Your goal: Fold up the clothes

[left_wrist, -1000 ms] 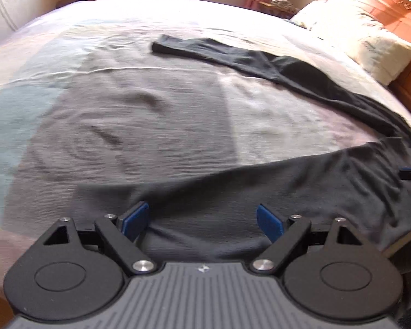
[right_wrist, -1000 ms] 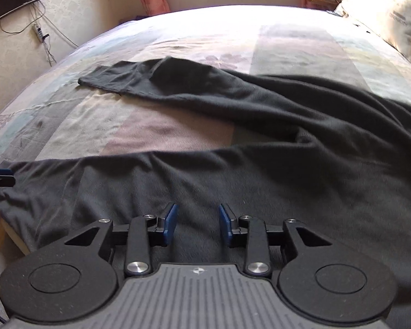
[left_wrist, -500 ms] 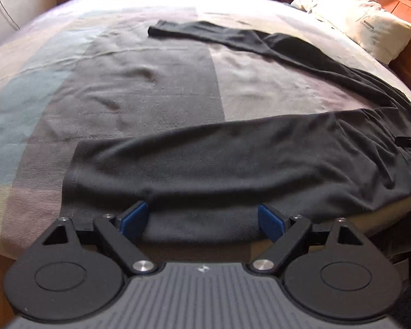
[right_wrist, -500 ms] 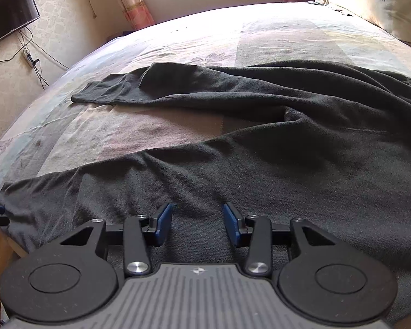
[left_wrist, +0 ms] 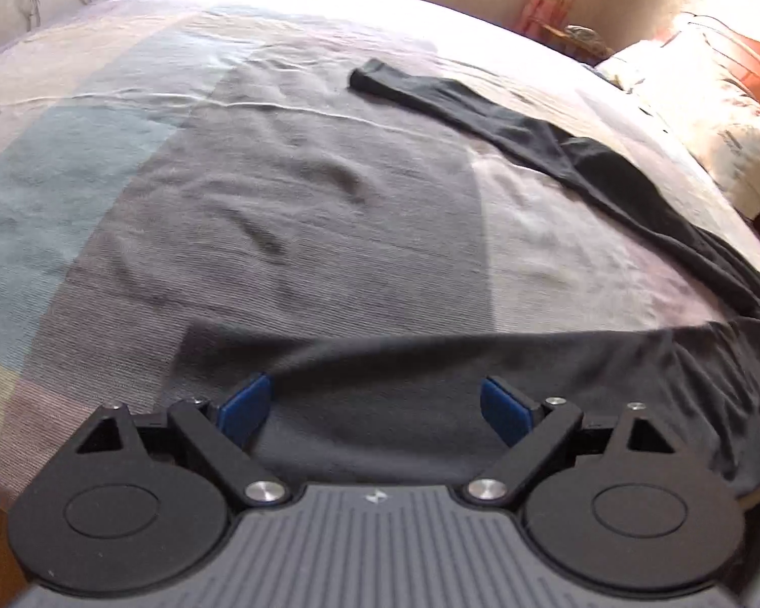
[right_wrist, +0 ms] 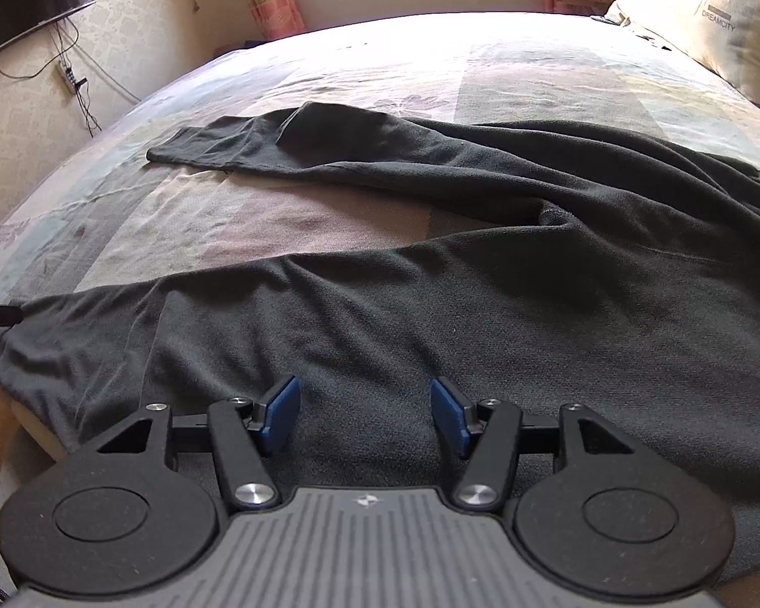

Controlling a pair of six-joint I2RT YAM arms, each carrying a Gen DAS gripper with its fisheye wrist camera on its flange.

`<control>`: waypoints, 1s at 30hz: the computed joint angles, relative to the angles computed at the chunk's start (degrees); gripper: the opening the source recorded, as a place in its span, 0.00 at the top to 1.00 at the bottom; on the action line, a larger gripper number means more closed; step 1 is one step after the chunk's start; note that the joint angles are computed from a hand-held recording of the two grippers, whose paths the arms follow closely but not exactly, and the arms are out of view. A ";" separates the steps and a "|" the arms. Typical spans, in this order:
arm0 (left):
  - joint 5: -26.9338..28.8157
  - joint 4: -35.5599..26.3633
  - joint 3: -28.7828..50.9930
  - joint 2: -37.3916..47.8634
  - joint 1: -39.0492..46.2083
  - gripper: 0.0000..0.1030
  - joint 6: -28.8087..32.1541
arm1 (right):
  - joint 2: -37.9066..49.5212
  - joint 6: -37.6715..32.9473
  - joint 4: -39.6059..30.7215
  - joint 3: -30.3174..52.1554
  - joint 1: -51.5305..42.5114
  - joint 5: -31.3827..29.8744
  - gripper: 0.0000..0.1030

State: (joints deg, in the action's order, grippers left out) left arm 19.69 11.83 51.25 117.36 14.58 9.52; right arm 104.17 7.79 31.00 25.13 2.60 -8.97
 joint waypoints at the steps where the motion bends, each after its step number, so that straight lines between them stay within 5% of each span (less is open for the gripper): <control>1: -3.08 -0.19 0.37 -0.18 -0.83 0.12 -1.01 | -1.12 -0.80 -0.83 -0.61 0.32 0.88 0.35; 11: -3.21 2.73 -10.31 -9.81 -12.74 0.11 5.49 | -1.30 -6.15 -2.17 -0.90 7.06 6.19 0.27; 15: -10.07 3.56 -11.89 -7.41 -17.20 0.11 3.90 | -2.23 -5.66 -0.48 -3.29 5.75 4.00 0.22; 21: -11.77 2.16 -13.48 -13.03 -18.64 0.10 1.64 | -6.00 -6.71 -0.92 -3.46 -2.21 0.78 0.22; 30: -15.15 2.67 -13.79 -16.41 -24.83 0.10 -1.38 | 12.32 -2.31 -3.86 19.21 -9.67 -3.22 0.21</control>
State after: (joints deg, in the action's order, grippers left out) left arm 4.54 14.50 37.45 100.95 -10.24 8.14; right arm 116.50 5.48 27.13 44.34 -7.07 -12.19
